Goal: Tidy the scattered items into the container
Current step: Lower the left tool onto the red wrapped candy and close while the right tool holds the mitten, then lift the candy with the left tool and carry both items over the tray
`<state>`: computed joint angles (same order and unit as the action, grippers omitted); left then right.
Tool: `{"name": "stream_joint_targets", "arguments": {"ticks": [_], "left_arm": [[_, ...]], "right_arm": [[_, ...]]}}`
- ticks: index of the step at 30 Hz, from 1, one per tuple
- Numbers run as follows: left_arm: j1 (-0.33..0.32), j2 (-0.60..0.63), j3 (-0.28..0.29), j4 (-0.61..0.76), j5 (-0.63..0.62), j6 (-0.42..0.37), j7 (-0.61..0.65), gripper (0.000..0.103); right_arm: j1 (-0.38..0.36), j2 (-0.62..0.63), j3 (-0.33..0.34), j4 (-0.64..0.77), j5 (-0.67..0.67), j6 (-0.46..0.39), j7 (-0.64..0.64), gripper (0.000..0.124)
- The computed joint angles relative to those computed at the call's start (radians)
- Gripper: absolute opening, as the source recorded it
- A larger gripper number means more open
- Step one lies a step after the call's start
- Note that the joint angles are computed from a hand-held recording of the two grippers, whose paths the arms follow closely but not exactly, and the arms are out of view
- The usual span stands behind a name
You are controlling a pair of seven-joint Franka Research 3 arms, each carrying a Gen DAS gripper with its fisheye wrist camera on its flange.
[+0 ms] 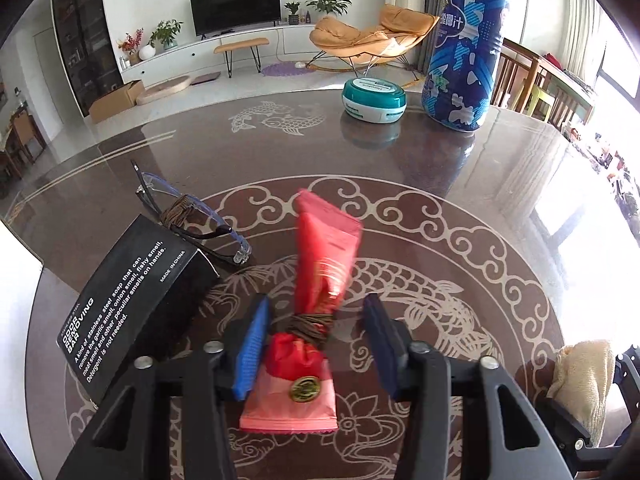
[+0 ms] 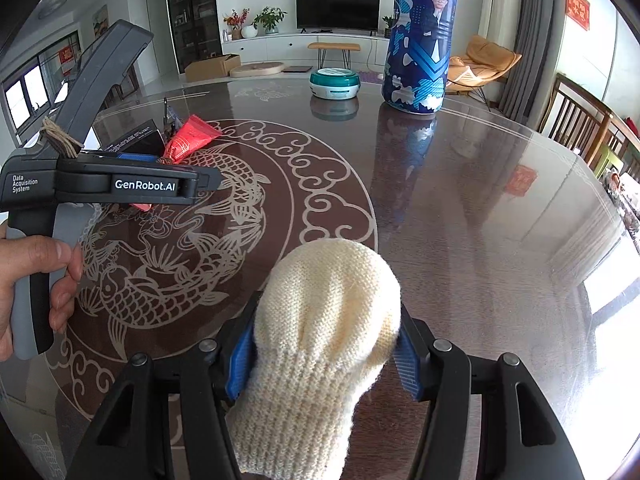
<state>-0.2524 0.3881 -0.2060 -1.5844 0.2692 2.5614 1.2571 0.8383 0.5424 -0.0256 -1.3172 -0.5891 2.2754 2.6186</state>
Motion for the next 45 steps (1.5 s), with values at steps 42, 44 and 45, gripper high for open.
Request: {"name": "stream_joint_targets", "arguments": {"ticks": [42,44,45], "left_arm": [[0.031,-0.632,-0.010,-0.817,0.036,0.245,-0.188,0.024],[0.032,-0.631,-0.010,-0.815,0.036,0.243,-0.189,0.025],[0.030,-0.630,-0.009,-0.814,0.033,0.244,-0.188,0.027]], "right_arm": [[0.127,0.041,0.021,0.050,0.011,0.019,-0.052,0.057],[0.130,0.044,0.019,0.057,0.008,0.009,-0.053,0.059],[0.129,0.043,0.019,0.055,0.010,0.010,-0.051,0.062]]}}
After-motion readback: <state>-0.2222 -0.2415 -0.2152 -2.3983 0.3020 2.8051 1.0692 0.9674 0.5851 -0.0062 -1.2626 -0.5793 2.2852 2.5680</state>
